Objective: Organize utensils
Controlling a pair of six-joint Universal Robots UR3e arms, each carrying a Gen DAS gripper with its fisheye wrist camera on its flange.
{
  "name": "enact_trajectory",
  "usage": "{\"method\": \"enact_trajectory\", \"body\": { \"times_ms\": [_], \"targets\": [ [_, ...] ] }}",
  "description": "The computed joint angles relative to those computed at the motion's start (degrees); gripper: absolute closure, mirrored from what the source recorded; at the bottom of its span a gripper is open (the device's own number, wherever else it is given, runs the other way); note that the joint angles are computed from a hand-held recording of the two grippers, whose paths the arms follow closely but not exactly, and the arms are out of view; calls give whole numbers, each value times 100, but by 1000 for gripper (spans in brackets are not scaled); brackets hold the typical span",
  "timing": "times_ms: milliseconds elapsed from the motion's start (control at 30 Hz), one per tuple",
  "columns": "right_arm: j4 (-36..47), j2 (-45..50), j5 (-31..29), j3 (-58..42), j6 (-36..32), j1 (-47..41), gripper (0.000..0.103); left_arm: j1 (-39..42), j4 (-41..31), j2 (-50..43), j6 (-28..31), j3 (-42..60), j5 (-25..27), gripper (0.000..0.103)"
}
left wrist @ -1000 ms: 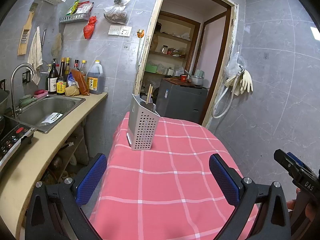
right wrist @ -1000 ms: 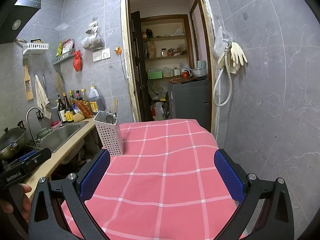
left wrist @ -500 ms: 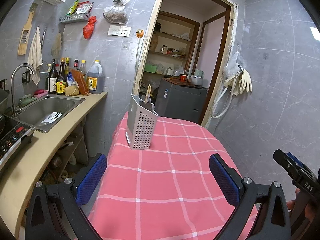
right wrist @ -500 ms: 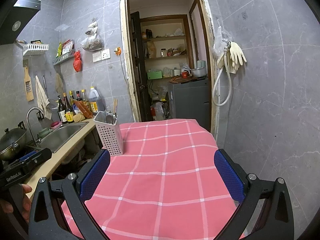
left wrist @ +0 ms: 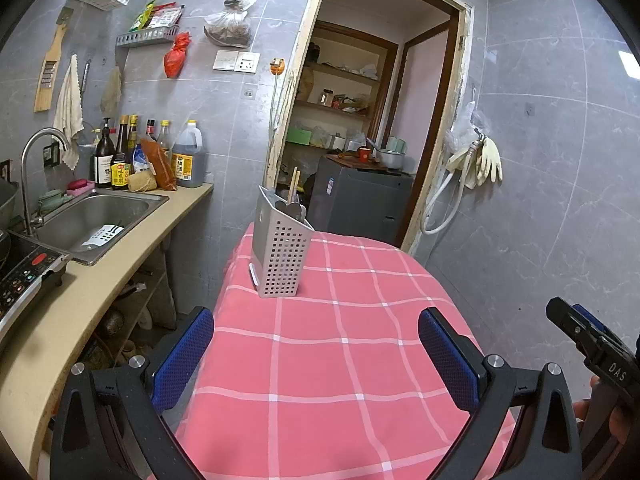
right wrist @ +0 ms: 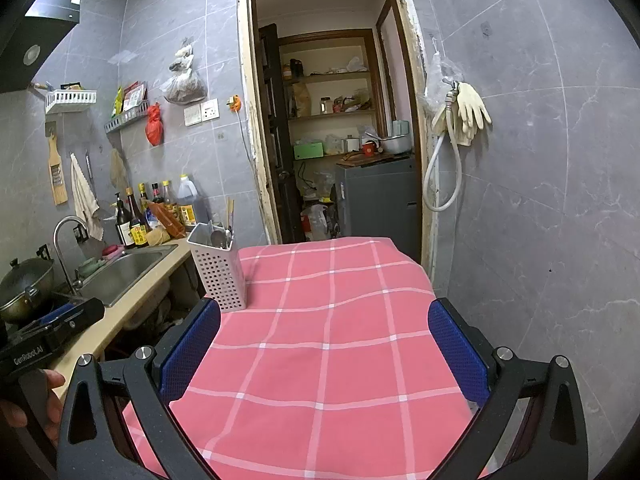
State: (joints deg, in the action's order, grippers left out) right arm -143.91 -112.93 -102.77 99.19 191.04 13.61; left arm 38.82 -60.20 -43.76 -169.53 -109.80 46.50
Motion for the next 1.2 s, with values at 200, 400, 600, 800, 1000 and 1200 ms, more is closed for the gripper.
{"method": "enact_trajectory", "body": {
  "times_ms": [200, 400, 600, 800, 1000, 1200],
  "targets": [
    [-24, 30, -22, -7, 11, 23, 1, -19, 25, -18, -19, 6, 14, 0],
    [-39, 19, -28, 16, 9, 22, 1, -7, -39, 63, -10, -27, 1, 0],
    [-32, -12, -10, 41, 5, 5, 1, -46, -59, 76, -90, -18, 49, 0],
    [-9, -17, 40, 31, 5, -10, 1, -95, -265, 112, -207, 81, 150, 0],
    [21, 2, -17, -4, 41, 55, 1, -763, 211, -274, -517, 187, 984, 0],
    [30, 61, -94, -46, 79, 134, 1, -765, 252, -275, -466, 171, 976, 0]
  ]
}}
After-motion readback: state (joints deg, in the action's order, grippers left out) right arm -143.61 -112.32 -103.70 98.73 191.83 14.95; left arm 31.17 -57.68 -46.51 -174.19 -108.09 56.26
